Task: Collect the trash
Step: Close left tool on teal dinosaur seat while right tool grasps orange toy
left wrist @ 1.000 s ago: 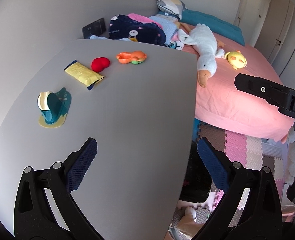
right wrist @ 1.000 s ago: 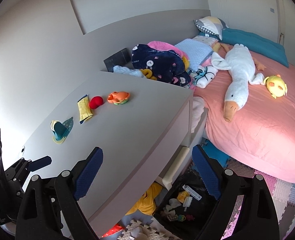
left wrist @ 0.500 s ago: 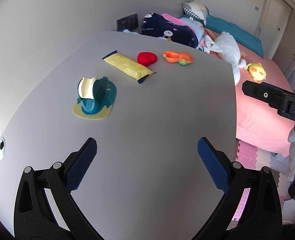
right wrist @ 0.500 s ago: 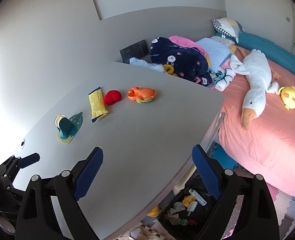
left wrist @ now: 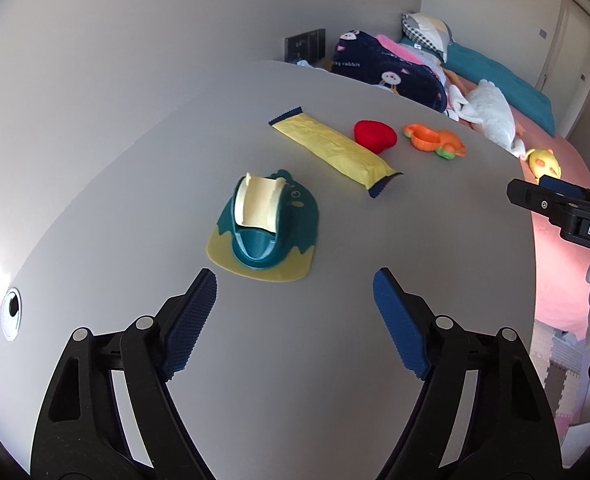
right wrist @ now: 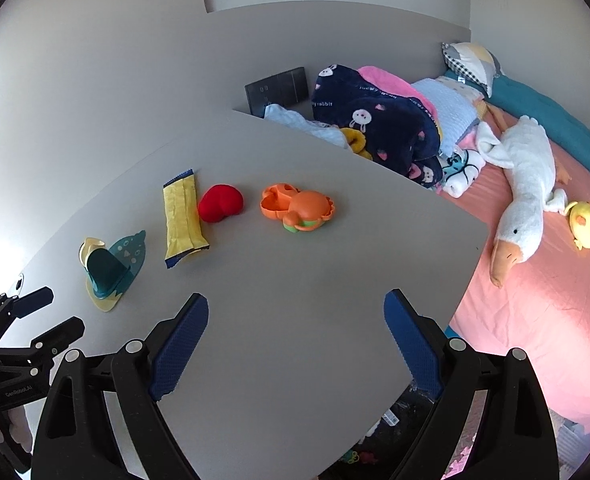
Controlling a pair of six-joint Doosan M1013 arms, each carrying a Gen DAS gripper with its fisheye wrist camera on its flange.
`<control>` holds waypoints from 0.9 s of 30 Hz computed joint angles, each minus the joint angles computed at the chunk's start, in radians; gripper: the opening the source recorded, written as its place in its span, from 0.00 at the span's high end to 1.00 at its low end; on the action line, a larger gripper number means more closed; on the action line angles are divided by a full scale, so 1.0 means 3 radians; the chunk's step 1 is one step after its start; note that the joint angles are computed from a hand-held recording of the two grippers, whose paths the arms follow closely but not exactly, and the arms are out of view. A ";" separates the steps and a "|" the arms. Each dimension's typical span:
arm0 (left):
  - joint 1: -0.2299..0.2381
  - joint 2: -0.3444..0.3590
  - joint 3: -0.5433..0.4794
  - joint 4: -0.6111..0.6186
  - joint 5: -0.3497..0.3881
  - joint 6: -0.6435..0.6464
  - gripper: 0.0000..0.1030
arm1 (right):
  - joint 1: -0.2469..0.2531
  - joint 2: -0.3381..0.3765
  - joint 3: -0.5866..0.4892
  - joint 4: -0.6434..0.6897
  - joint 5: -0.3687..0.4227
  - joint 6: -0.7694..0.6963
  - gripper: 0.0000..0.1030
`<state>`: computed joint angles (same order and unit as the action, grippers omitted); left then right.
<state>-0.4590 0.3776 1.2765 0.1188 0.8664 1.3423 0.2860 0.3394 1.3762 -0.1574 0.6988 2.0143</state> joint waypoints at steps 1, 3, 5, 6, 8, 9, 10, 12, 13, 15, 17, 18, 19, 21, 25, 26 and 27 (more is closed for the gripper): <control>0.0014 0.0019 -0.0020 -0.0008 0.0005 0.0001 0.28 | -0.0004 0.0026 -0.0032 -0.0002 0.0023 -0.0009 0.12; 0.0042 0.0058 -0.0064 -0.0028 0.0023 0.0002 0.30 | -0.0007 0.0080 -0.0094 -0.0025 0.0073 -0.0016 0.12; 0.0059 0.0092 -0.0101 -0.0018 0.0036 -0.0008 0.31 | -0.0015 0.0136 -0.0161 -0.0020 0.0122 -0.0045 0.12; 0.0068 0.0111 -0.0121 -0.0020 0.0045 -0.0003 0.31 | -0.0020 0.0165 -0.0197 -0.0011 0.0144 -0.0067 0.12; 0.0081 0.0150 -0.0165 -0.0019 0.0067 0.0008 0.32 | -0.0026 0.0222 -0.0265 -0.0007 0.0188 -0.0111 0.12; 0.0087 0.0171 -0.0190 -0.0012 0.0079 0.0013 0.32 | -0.0029 0.0250 -0.0299 -0.0015 0.0213 -0.0124 0.12; 0.0092 0.0190 -0.0213 -0.0002 0.0089 0.0013 0.32 | -0.0032 0.0280 -0.0337 -0.0013 0.0235 -0.0141 0.12; 0.0106 0.0226 -0.0253 -0.0015 0.0103 0.0022 0.33 | -0.0036 0.0333 -0.0401 -0.0020 0.0273 -0.0163 0.12; 0.0112 0.0245 -0.0276 -0.0014 0.0111 0.0019 0.35 | -0.0036 0.0364 -0.0438 -0.0044 0.0298 -0.0163 0.12; 0.0131 0.0287 -0.0330 -0.0063 0.0140 0.0053 0.38 | -0.0044 0.0421 -0.0507 -0.0067 0.0341 -0.0173 0.12; 0.0143 0.0329 -0.0380 -0.0084 0.0169 0.0078 0.43 | -0.0050 0.0473 -0.0570 -0.0096 0.0386 -0.0179 0.12; 0.0150 0.0347 -0.0401 -0.0110 0.0176 0.0109 0.45 | -0.0052 0.0504 -0.0609 -0.0119 0.0414 -0.0188 0.12; 0.0161 0.0367 -0.0425 -0.0155 0.0190 0.0145 0.47 | -0.0053 0.0534 -0.0648 -0.0156 0.0444 -0.0187 0.12; 0.0174 0.0398 -0.0460 -0.0205 0.0206 0.0184 0.51 | -0.0056 0.0588 -0.0726 -0.0190 0.0494 -0.0215 0.12; 0.0191 0.0458 -0.0522 -0.0256 0.0257 0.0225 0.51 | -0.0046 0.0688 -0.0869 -0.0268 0.0553 -0.0373 0.12; 0.0190 0.0462 -0.0523 -0.0243 0.0245 0.0224 0.52 | -0.0042 0.0707 -0.0894 -0.0284 0.0556 -0.0424 0.12; 0.0190 0.0468 -0.0530 -0.0240 0.0240 0.0233 0.52 | -0.0037 0.0730 -0.0924 -0.0297 0.0562 -0.0489 0.12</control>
